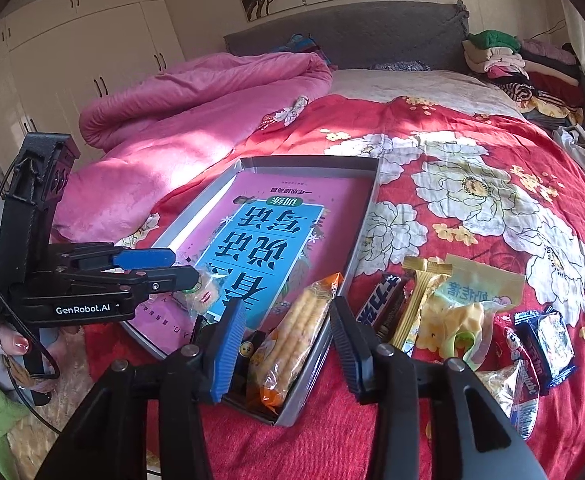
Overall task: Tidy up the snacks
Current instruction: 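Open the right tool onto the tray while the left tool releases the green-labelled bag there, then move both open tools back from the tray to the snack pile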
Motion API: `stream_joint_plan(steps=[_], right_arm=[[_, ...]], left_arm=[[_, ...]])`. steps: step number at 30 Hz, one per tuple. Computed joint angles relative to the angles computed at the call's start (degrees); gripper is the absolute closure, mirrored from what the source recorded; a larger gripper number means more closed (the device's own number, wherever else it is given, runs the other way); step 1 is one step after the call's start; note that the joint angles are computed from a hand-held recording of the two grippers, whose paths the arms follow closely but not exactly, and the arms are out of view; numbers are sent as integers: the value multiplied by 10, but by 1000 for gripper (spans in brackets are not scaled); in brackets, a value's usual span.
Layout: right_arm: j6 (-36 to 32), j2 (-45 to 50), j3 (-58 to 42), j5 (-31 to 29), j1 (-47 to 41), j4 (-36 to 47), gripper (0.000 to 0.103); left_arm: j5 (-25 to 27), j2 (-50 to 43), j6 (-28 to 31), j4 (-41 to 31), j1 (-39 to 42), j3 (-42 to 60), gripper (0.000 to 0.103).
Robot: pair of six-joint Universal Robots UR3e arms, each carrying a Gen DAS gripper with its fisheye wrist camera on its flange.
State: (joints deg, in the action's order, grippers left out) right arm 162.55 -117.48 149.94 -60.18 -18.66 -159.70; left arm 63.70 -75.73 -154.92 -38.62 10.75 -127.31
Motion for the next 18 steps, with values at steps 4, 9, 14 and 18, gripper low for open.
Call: stream_joint_plan(steps=[4, 9, 14, 18], right_arm=[[-8, -30, 4, 4, -11, 7, 55], [-23, -69, 6, 14, -31, 29, 53], [-40, -119, 11, 37, -60, 64, 47], [-58, -157, 11, 54, -89, 99, 42]], left_arm=[[-22, 23, 2, 13, 10, -12, 46], [-22, 26, -3, 21, 10, -12, 45], [-23, 28, -5, 14, 9, -11, 44], [-24, 42, -9, 24, 5, -19, 31]])
